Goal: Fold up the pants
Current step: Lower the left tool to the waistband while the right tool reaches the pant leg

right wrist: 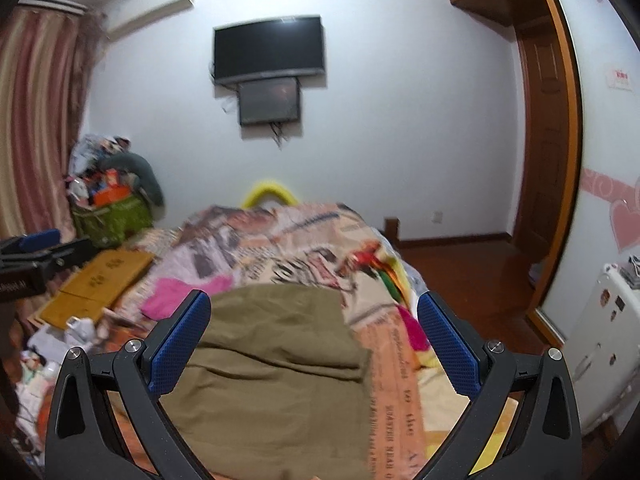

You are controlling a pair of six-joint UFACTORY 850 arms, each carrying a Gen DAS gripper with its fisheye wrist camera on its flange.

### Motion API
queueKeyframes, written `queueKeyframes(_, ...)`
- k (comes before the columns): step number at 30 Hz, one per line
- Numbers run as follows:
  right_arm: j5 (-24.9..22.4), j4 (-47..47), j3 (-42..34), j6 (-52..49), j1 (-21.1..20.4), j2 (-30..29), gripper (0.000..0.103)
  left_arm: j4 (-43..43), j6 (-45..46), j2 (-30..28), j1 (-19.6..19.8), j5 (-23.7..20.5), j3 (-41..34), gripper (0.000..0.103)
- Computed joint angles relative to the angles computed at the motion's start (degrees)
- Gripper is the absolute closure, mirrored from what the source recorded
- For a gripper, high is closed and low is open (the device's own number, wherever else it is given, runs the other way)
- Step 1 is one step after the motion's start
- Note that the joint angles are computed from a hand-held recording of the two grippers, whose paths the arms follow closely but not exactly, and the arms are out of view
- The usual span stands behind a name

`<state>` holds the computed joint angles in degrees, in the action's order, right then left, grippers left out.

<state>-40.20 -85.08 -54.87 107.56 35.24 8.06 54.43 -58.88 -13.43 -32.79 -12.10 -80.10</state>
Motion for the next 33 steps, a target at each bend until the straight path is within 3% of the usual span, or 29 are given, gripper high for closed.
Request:
queueKeyframes(3, 1.3, 5.0, 0.1, -4.1, -2.4, -0.6, 0.0, -11.3, 11.8, -4.2, 1.0, -2.4, -3.8, 0.0)
queueKeyframes(9, 8.3, 16.2, -0.1, -14.1, -8.7, -3.2, 0.0, -30.9, 32.1, -13.4, 3.3, -9.5, -13.1, 0.0)
queueKeyframes(17, 17.8, 40.0, -2.3, -38.5, -15.5, -9.4, 0.0, -41.0, 43.4, -25.0, 5.5, -21.2, -25.0, 0.0)
queueKeyframes(26, 20.0, 63.6, -6.3, -65.6, -19.3, -16.6, 0.002, -46.0, 50.3, -33.9, 7.1, -31.3, -34.7, 0.0)
queueKeyframes(30, 20.9, 76.9, -7.7, -80.4, -21.1, -18.7, 0.011, -50.3, 54.5, -37.4, 7.8, -35.4, -39.0, 0.001)
queueKeyframes(33, 21.2, 79.3, -8.4, -84.2, -21.6, -20.0, 0.017, -52.1, 55.3, -40.3, 8.2, -39.1, -42.6, 0.011)
